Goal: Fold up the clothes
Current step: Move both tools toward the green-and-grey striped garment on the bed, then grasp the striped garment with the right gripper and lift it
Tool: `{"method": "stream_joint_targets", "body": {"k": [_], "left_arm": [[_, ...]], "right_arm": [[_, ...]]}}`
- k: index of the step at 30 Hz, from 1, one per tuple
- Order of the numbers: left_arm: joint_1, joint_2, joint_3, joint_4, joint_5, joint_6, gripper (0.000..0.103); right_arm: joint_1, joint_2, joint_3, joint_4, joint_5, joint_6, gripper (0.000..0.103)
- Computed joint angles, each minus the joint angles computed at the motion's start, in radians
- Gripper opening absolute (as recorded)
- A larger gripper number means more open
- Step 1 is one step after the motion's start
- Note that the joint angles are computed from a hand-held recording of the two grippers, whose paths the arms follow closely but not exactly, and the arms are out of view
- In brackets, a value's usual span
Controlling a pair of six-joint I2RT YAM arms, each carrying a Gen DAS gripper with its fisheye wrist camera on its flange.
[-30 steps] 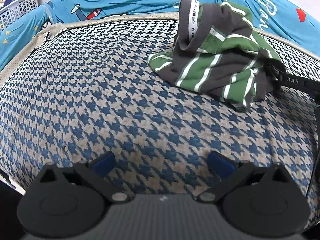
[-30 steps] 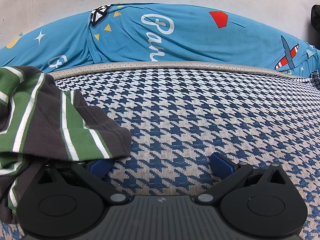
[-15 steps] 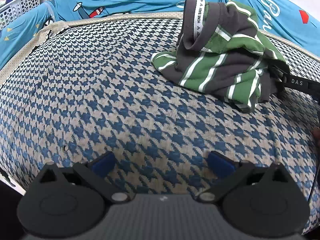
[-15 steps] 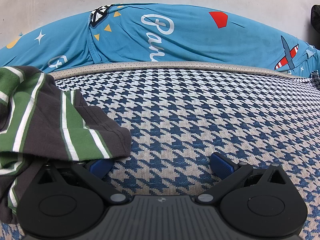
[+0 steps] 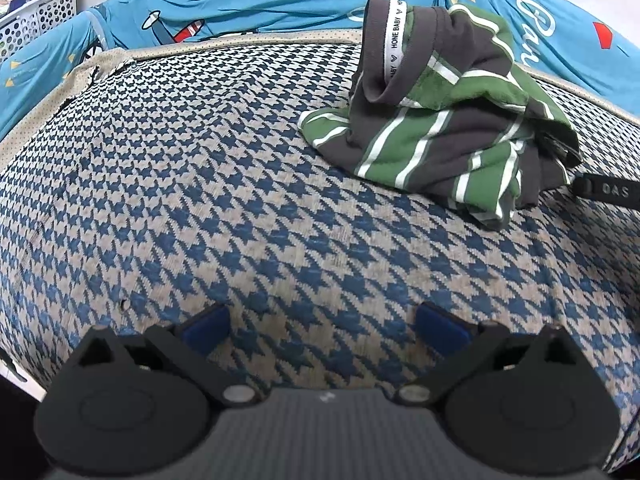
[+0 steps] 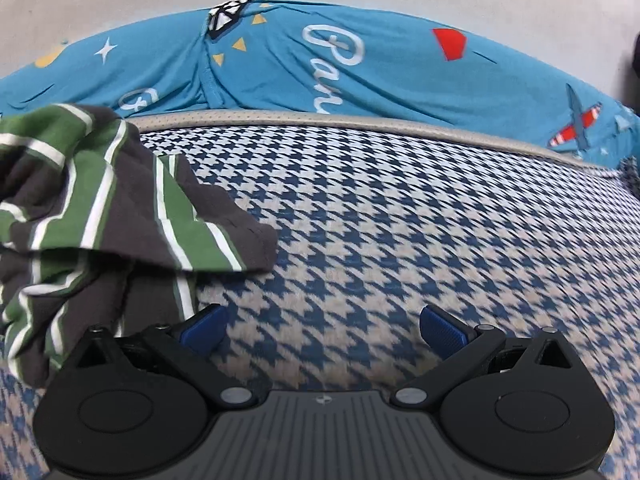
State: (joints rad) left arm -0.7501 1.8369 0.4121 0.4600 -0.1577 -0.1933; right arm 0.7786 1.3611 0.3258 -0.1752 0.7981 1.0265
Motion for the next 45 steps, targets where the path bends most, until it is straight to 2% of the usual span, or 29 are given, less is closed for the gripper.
{"method": "stream_joint_targets", "body": {"k": [5, 10, 16, 19, 22, 31, 38, 45], "left_arm": [[-0.001, 0.007, 0.015, -0.011, -0.003, -0.01, 0.103], [0.005, 0.003, 0.02, -0.019, -0.002, -0.015, 0.103], [0.031, -0.055, 0.001, 0.0, -0.001, -0.01, 0.103], [0.037, -0.083, 0.016, -0.004, 0.004, 0.002, 0.103], [0.041, -0.096, 0.061, -0.043, 0.017, 0.006, 0.103], [0.063, -0.083, 0.185, -0.086, 0.062, 0.061, 0.103], [0.098, -0.095, 0.267, -0.083, 0.114, 0.138, 0.103], [0.145, -0.068, 0.358, -0.14, 0.179, 0.139, 0.103]], "right_arm": [[0.115, -0.114, 0.009, -0.136, -0.014, 0.086, 0.103], [0.243, -0.166, 0.056, -0.222, 0.0, 0.101, 0.103], [0.282, -0.289, 0.074, -0.201, -0.066, -0.071, 0.103], [0.249, -0.363, 0.091, -0.252, -0.13, -0.151, 0.103], [0.174, -0.405, 0.102, -0.272, -0.176, -0.199, 0.098], [-0.002, -0.411, 0.085, -0.144, -0.276, -0.254, 0.088], [-0.113, -0.397, 0.063, -0.062, -0.383, -0.278, 0.072], [-0.177, -0.348, 0.067, 0.012, -0.449, -0.337, 0.071]]}}
